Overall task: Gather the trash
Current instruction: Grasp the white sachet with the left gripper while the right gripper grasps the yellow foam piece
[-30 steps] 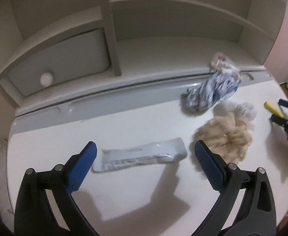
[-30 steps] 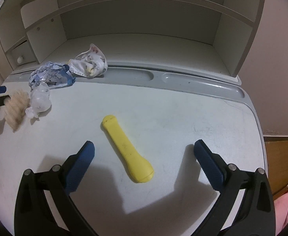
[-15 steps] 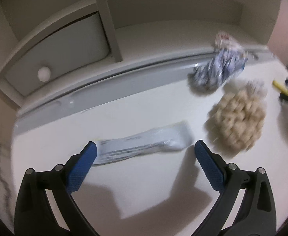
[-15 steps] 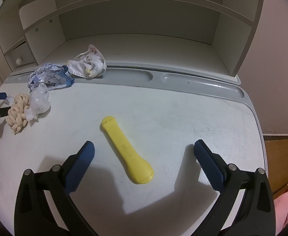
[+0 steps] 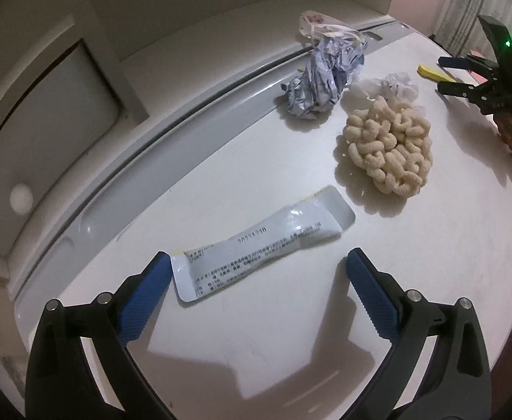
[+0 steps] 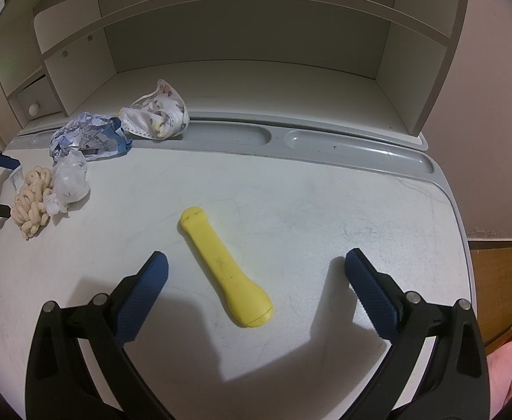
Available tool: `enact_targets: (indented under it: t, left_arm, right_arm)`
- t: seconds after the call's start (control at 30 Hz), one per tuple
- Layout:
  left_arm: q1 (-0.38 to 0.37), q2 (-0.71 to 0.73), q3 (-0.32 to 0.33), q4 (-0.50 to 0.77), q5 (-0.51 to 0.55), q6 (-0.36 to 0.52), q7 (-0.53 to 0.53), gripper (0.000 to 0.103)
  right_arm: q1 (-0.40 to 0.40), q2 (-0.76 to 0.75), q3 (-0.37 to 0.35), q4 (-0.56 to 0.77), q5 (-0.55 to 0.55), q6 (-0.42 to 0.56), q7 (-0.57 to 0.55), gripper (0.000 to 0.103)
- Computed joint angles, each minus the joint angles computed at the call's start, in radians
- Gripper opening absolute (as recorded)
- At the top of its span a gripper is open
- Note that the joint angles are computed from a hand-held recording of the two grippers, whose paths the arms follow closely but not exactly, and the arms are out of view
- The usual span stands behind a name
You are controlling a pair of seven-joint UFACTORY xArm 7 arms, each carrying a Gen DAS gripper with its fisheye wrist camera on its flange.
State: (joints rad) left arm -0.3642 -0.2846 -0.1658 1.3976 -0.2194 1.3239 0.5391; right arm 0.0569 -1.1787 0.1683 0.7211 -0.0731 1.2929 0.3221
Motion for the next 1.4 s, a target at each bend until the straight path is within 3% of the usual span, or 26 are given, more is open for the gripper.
enact_targets:
  t: [0.13, 0.23, 0.33, 0.43, 0.63, 0.8, 0.83, 0.87, 0.9, 0.97, 1.23, 1.33, 1.4]
  left_arm:
    - [-0.013, -0.003, -0.057, -0.007, 0.141, -0.086, 0.02, 0.097]
    - [-0.034, 0.024, -0.058, 0.027, 0.165, -0.072, 0.096, 0.097]
    - [-0.015, 0.103, -0.045, 0.124, 0.146, 0.022, 0.009, 0.097]
    - [0.018, 0.124, -0.004, 0.14, 0.069, 0.055, -0.105, 0.098]
    - [0.023, 0.02, 0.008, 0.024, 0.034, -0.002, -0.098, 0.098]
    - [-0.006, -0.005, -0.026, -0.003, 0.02, -0.018, -0.119, 0.095]
    - [-0.011, -0.02, -0.027, -0.009, 0.016, -0.012, -0.124, 0.092]
    - [-0.019, -0.039, -0.024, -0.024, -0.002, -0.035, -0.117, 0.071]
    - [-0.029, -0.048, -0.04, -0.039, -0.013, -0.069, -0.139, 0.04]
    - [-0.034, -0.078, -0.028, -0.069, -0.057, -0.086, -0.181, 0.038]
    - [-0.044, -0.254, -0.014, -0.215, -0.075, -0.111, -0.265, 0.037]
    - [-0.05, -0.261, -0.008, -0.19, -0.052, -0.037, -0.251, 0.063]
    - [-0.044, -0.254, -0.029, -0.18, -0.006, -0.019, -0.239, 0.069]
  right_arm:
    - [0.001, -0.001, 0.0, 0.0, -0.001, 0.0, 0.0, 0.098]
    - [0.001, -0.001, 0.0, -0.001, -0.001, -0.001, 0.001, 0.098]
    - [0.001, -0.001, 0.0, -0.001, -0.001, 0.0, 0.001, 0.098]
    - [0.001, -0.001, 0.0, -0.001, -0.002, -0.001, 0.001, 0.098]
    - [0.001, -0.002, 0.001, -0.001, -0.003, -0.001, 0.001, 0.098]
    - [0.001, -0.002, 0.002, -0.001, -0.003, -0.001, 0.003, 0.098]
    - [0.001, -0.002, 0.002, -0.001, -0.003, -0.001, 0.003, 0.098]
    - [0.001, -0.002, 0.002, -0.001, -0.003, -0.001, 0.003, 0.098]
    - [0.001, -0.002, 0.002, -0.001, -0.003, -0.001, 0.003, 0.098]
    - [0.001, -0.003, 0.002, -0.002, -0.003, -0.001, 0.003, 0.098]
    - [0.018, -0.001, 0.008, 0.001, 0.003, 0.0, -0.012, 0.098]
    - [0.018, -0.001, 0.011, 0.002, 0.005, 0.0, -0.009, 0.098]
    - [0.018, -0.002, 0.01, 0.001, 0.004, -0.001, -0.01, 0.098]
